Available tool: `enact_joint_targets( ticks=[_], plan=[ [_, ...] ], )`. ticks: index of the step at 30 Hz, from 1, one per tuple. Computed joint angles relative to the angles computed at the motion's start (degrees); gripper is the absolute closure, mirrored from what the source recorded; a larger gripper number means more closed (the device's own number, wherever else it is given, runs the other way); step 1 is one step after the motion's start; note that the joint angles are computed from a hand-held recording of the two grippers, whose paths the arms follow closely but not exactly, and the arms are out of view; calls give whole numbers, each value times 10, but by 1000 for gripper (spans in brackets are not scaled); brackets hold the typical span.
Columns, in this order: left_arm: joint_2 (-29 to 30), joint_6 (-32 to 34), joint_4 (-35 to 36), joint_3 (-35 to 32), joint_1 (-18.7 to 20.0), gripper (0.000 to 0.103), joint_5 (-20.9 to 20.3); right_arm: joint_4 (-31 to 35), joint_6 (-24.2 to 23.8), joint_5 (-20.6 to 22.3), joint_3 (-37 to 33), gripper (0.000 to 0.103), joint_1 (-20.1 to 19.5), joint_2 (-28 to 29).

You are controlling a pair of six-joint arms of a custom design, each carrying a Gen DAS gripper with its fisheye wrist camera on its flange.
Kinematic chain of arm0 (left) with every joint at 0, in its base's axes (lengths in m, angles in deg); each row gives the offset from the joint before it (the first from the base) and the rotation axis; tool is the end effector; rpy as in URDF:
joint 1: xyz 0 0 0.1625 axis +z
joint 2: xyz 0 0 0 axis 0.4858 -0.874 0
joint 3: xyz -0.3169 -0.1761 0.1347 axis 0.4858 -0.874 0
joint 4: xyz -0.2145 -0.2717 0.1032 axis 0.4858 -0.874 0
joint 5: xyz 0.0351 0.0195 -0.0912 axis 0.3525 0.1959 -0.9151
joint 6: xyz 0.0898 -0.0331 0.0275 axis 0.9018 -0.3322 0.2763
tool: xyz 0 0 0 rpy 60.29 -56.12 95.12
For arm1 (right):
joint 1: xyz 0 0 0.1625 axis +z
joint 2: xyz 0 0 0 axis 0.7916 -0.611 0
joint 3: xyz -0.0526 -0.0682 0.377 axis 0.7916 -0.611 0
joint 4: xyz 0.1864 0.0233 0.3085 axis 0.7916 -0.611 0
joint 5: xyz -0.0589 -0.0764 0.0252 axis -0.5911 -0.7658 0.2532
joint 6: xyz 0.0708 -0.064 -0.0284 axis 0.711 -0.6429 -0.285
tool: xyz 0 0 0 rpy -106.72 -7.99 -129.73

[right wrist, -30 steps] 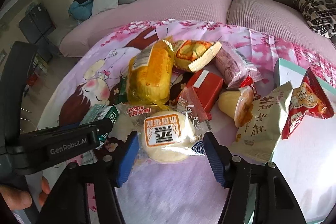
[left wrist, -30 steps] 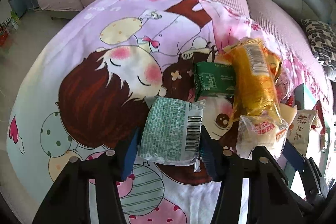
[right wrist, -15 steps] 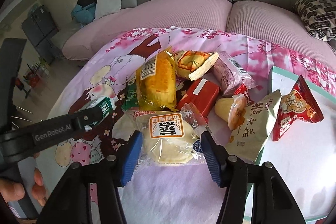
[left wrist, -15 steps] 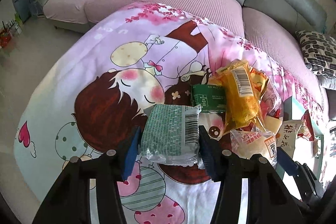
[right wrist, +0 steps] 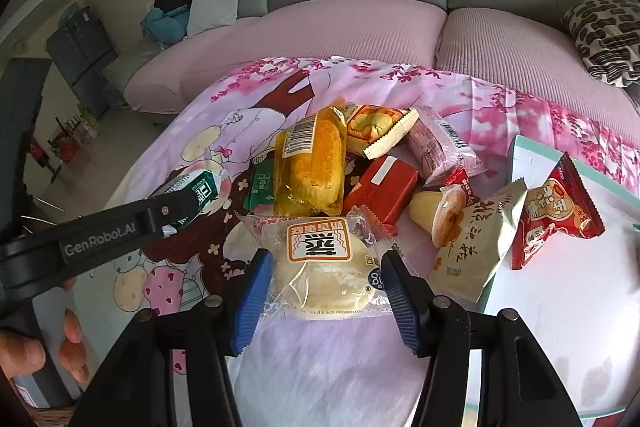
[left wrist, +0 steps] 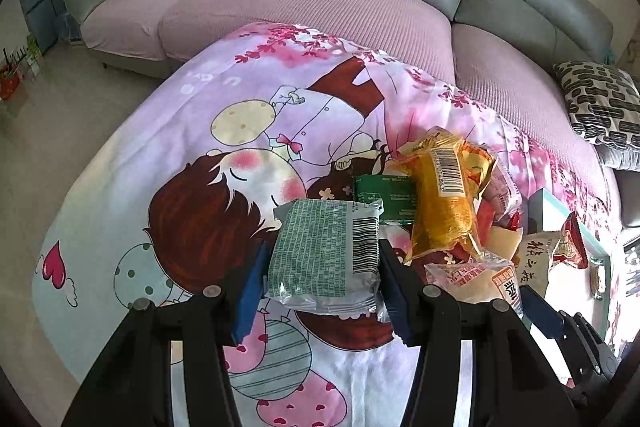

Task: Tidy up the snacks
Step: 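Carry the green packet with left tool while right tool carries the bun to the tray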

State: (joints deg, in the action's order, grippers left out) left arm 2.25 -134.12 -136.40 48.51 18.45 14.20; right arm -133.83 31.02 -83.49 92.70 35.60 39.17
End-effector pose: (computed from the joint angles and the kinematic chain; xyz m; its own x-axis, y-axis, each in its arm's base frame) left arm -0.3202 -0.6758 0.0111 -0.5920 -0.6738 -0.4422 -0.1020 0.6069 -0.7882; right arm 0.0881 -0.7501 0.2277 -0.6307 -0.7004 0.3342 -0.7513 0.6589 -0.0370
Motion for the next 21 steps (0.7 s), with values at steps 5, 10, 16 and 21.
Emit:
enact_joint_targets(
  ticks=[5,10,16,21],
  plan=[
    [-5,-8,6,4,-9,48,15,5,0,12,-1,44,1,-9],
    [-8,-24,28,1,-23,48,40,22,10,40,-10,44,0,-20],
    [5,-6,34,-26,-33,48,59,25,25,56,-32,44,-3,-24],
    [37,51,19,-75,-41,48,70,13,42,55,-69,44,-8,-16]
  ],
)
